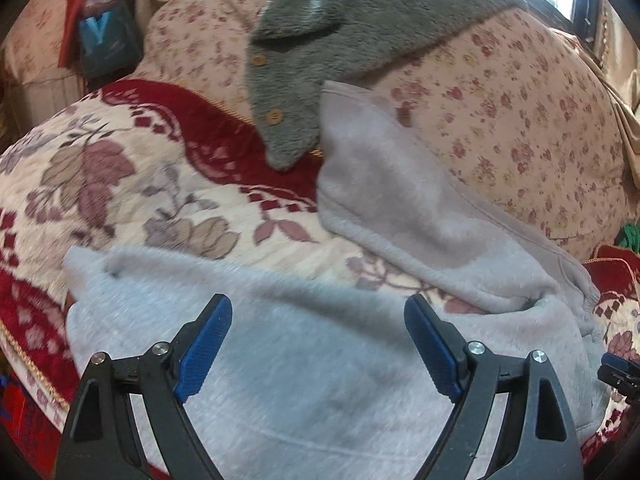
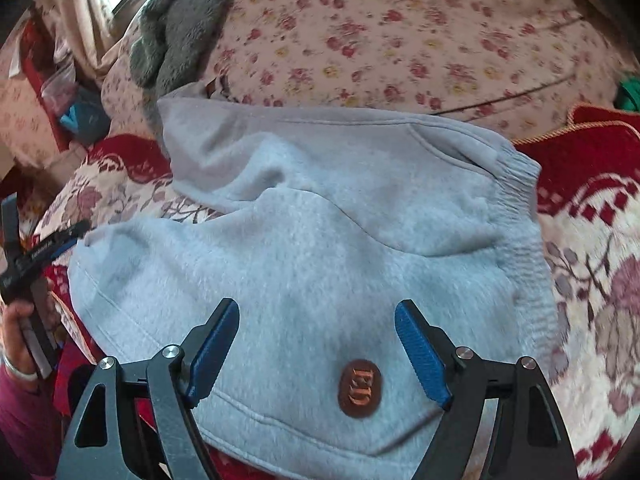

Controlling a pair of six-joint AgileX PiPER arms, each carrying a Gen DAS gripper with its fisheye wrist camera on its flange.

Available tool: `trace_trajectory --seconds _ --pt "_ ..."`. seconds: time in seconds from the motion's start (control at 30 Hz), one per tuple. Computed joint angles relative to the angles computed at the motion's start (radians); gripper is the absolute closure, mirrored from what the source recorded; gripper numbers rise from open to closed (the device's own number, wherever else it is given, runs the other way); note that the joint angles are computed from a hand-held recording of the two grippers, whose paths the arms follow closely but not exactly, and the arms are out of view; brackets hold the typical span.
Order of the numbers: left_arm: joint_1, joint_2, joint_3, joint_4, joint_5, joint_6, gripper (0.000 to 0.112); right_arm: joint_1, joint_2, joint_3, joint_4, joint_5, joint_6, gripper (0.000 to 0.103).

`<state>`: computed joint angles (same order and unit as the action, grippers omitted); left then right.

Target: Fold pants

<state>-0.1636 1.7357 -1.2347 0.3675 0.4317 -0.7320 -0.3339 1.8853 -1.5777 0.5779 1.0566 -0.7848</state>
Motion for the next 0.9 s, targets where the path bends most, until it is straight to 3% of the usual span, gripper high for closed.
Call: trace_trajectory --seconds 0.6,0.9 --pt "-0.052 0.234 -0.328 -0.015 0.112 0.067 0.025 0.104 0.254 -0.381 -0.054 0.047 0.115 0.015" --pt "-0.025 0.36 -0.567 -0.128 0.173 0.235 0.024 0.122 0.416 -0.67 -0.102 0.138 0.173 0.015"
